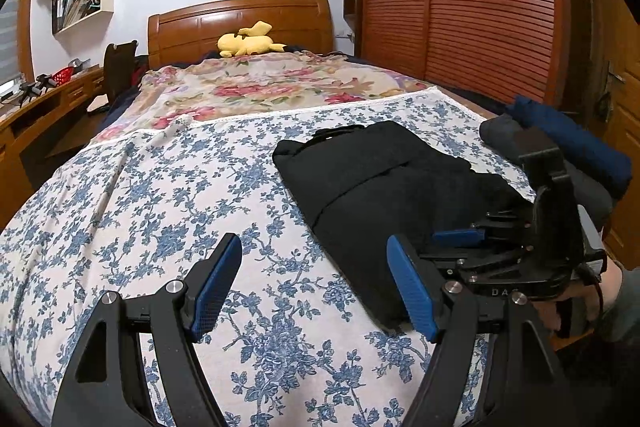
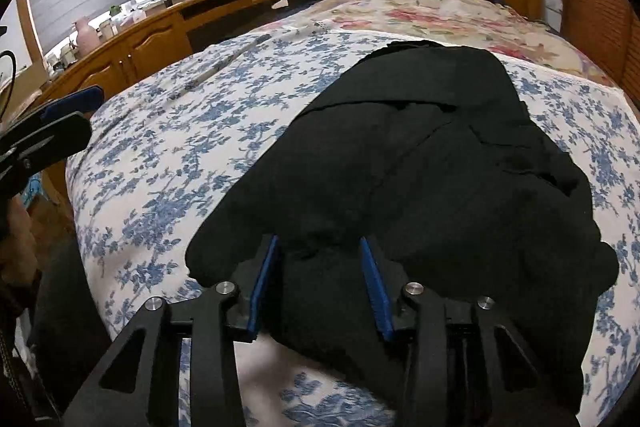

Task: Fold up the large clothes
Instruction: 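Lay the coat bundle down and open the right tool, then move both tools to the black coat bundle edges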

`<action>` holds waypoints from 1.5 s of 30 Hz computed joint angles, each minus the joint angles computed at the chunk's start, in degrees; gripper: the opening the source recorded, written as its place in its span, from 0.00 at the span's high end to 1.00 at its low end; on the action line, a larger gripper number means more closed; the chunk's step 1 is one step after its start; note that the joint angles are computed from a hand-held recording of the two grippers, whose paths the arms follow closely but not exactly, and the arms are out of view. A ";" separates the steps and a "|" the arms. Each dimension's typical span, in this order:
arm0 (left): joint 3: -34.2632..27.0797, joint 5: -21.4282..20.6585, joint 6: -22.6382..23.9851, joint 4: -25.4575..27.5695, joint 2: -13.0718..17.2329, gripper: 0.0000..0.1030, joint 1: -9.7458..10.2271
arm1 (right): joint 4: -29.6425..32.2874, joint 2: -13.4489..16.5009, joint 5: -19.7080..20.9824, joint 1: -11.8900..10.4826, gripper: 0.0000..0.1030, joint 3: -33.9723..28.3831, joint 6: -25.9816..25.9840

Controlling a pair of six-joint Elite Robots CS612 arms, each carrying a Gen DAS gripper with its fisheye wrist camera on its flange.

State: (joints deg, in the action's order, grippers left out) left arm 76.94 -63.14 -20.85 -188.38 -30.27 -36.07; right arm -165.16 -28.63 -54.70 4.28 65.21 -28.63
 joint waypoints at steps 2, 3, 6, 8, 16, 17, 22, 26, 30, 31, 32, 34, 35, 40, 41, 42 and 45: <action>0.17 -0.13 -0.56 0.56 -0.14 0.26 0.08 | 0.88 -0.36 0.53 -0.19 0.59 -0.02 -0.74; 0.25 -0.32 -0.83 1.17 -0.26 0.26 0.14 | 1.31 -0.07 0.97 -0.35 0.59 -0.54 -1.27; 0.53 -1.02 -0.89 1.86 -0.48 0.26 0.24 | -0.46 -0.94 3.20 -1.32 0.59 0.62 -0.79; 0.68 -1.60 -0.71 1.74 -0.52 0.26 0.29 | -4.90 -1.60 3.37 -2.05 0.59 2.01 0.84; -0.22 -3.29 -0.02 1.42 0.27 0.26 0.47 | -13.03 -2.68 0.62 -4.51 0.59 4.51 4.81; -0.56 -3.50 -0.07 1.58 0.49 0.26 0.54 | -13.63 -2.64 0.38 -4.92 0.59 4.54 5.67; -3.14 -5.17 -0.33 2.63 2.09 0.26 1.22 | -15.08 -2.58 -1.25 -5.57 0.59 4.64 8.64; -6.47 -6.81 0.10 3.59 3.84 0.26 1.97 | -14.29 -1.99 -3.25 -5.36 0.59 3.90 10.76; -10.45 -8.56 1.04 4.66 5.82 0.26 2.81 | -12.95 -1.88 -5.37 -4.89 0.50 3.65 11.39; -11.68 -9.20 1.25 4.98 6.44 0.26 3.08 | -12.85 -1.73 -6.07 -4.64 0.48 3.30 11.86; -12.44 -9.63 1.43 5.15 6.84 0.26 3.27 | -12.73 -1.57 -6.41 -4.34 0.44 2.86 12.63; -14.40 -10.10 2.05 5.78 7.86 0.26 3.62 | -11.20 -1.25 -6.46 -4.21 0.41 1.88 13.61; -15.31 -10.25 2.35 6.17 8.34 0.26 3.77 | -10.37 -1.26 -6.56 -4.13 0.41 1.50 13.74; -18.58 -11.63 2.45 7.13 10.42 0.26 4.45 | -8.90 -1.05 -7.08 -3.84 0.40 0.72 14.02; -18.90 -11.92 2.27 7.20 10.76 0.26 4.56 | -9.16 -0.97 -7.34 -3.79 0.40 0.71 14.00; -19.14 -12.15 2.12 7.46 11.05 0.26 4.64 | -9.44 -1.06 -7.52 -3.75 0.40 0.92 13.99; -19.64 -13.64 1.88 8.38 11.58 0.26 4.95 | -10.54 -1.12 -7.98 -3.76 0.40 1.55 14.32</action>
State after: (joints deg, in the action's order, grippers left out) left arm 57.30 -76.78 -18.97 -180.00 -18.69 -31.12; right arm -175.71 -29.75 -62.68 0.52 66.76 -14.32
